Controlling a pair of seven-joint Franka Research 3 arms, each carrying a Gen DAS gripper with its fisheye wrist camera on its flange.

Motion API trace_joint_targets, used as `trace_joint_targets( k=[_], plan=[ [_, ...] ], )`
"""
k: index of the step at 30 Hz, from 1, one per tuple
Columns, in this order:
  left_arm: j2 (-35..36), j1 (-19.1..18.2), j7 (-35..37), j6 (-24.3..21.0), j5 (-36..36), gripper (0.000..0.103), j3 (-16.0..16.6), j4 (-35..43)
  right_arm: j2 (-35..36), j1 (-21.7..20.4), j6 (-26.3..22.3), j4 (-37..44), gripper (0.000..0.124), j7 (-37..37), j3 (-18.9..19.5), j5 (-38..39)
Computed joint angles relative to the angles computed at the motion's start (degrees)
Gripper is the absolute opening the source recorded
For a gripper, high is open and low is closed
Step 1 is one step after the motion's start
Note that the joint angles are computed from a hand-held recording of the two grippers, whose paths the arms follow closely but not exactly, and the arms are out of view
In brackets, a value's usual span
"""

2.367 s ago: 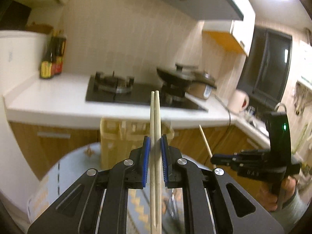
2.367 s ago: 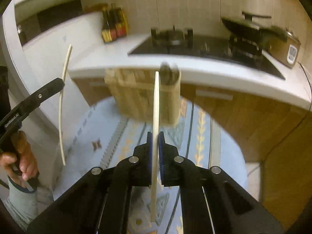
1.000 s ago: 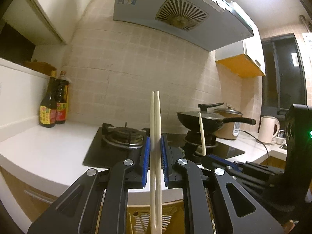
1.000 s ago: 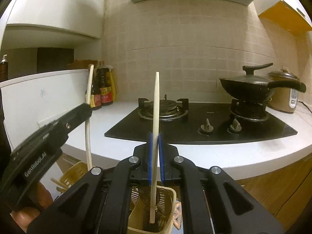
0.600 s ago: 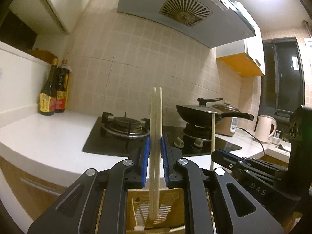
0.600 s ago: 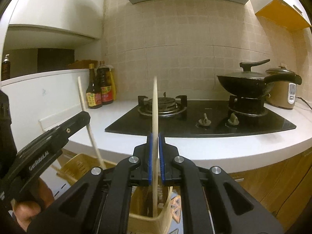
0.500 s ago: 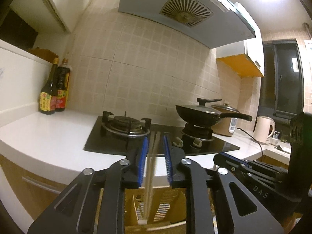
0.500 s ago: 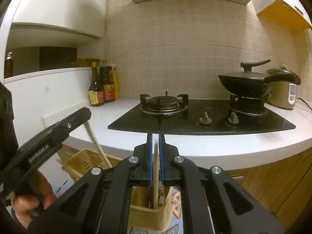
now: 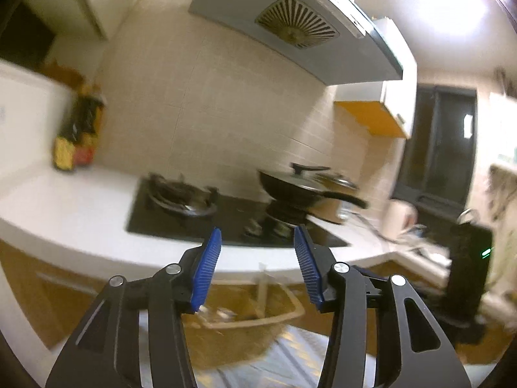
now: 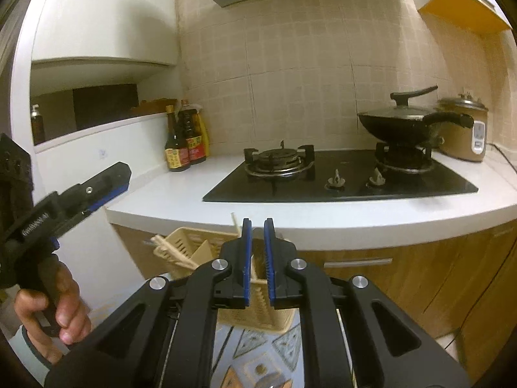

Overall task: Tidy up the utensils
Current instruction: 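Move the left tool to the metal spoon and grasp its handle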

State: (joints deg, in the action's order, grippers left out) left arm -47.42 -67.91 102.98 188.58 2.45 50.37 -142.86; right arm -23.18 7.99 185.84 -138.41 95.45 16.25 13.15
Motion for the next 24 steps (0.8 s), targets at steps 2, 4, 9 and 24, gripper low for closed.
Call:
trace_joint_targets(
  k=[2,4,9,24],
  plan=[
    [-2.6,1.3,-0.7,-3.8,-0.7,0.048,-1.5,-0.7,-1.8,2.9,-1.4,-1.0,0.009,-0.2,-2.5,0.9],
    [-4.0,3.5,-0.7,-8.5,-2.3,0.051,-3.6,-1.3,-4.0,4.2,-3.6,-2.2,0.013,0.0,-3.7,1.5],
    [-5.4,10.3,0.0,-19.2,-5.2,0.051,-9.0,-3.9,-8.3,9.4,-5.7,-5.8,0.044,-0.9,-7.8,3.1],
    [0.6,25.4,1.1,-32.2,-12.8,0.051,-18.1,-11.4,-15.2,6.0,-19.2,-12.5,0.052,6.4,-5.6,2.4]
  ],
)
